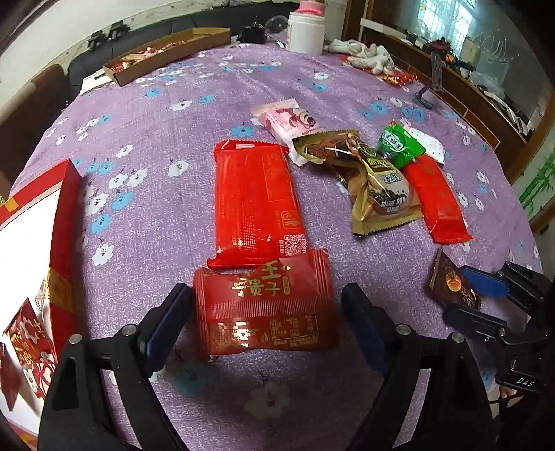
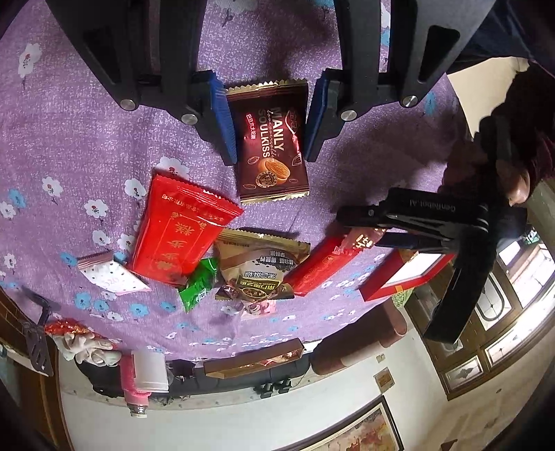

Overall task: Organize snacks
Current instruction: 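Carry both packets into the red-rimmed box and release them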

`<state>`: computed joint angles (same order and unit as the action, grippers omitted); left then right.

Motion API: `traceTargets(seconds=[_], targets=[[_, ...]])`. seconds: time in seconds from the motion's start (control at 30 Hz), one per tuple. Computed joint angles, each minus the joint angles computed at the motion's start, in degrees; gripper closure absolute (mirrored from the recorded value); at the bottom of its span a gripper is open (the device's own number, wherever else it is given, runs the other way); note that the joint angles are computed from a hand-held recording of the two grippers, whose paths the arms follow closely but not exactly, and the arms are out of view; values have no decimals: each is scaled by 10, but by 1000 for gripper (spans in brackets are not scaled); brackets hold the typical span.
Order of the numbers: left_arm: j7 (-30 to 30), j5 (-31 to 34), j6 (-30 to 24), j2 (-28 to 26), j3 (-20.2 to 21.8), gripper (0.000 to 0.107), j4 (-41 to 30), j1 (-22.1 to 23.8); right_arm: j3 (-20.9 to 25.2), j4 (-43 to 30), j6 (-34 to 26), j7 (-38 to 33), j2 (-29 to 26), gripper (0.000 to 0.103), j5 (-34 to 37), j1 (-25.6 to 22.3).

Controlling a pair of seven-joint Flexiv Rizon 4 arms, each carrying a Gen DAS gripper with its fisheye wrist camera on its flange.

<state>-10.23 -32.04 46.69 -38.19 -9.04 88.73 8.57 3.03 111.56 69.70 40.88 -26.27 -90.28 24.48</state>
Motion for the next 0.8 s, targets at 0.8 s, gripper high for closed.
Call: traceTargets(seconds=[0.8], targets=[[61,-65,-34,19,-6,51,19,45,3,-54,-151,-300,-23,66,280,92]])
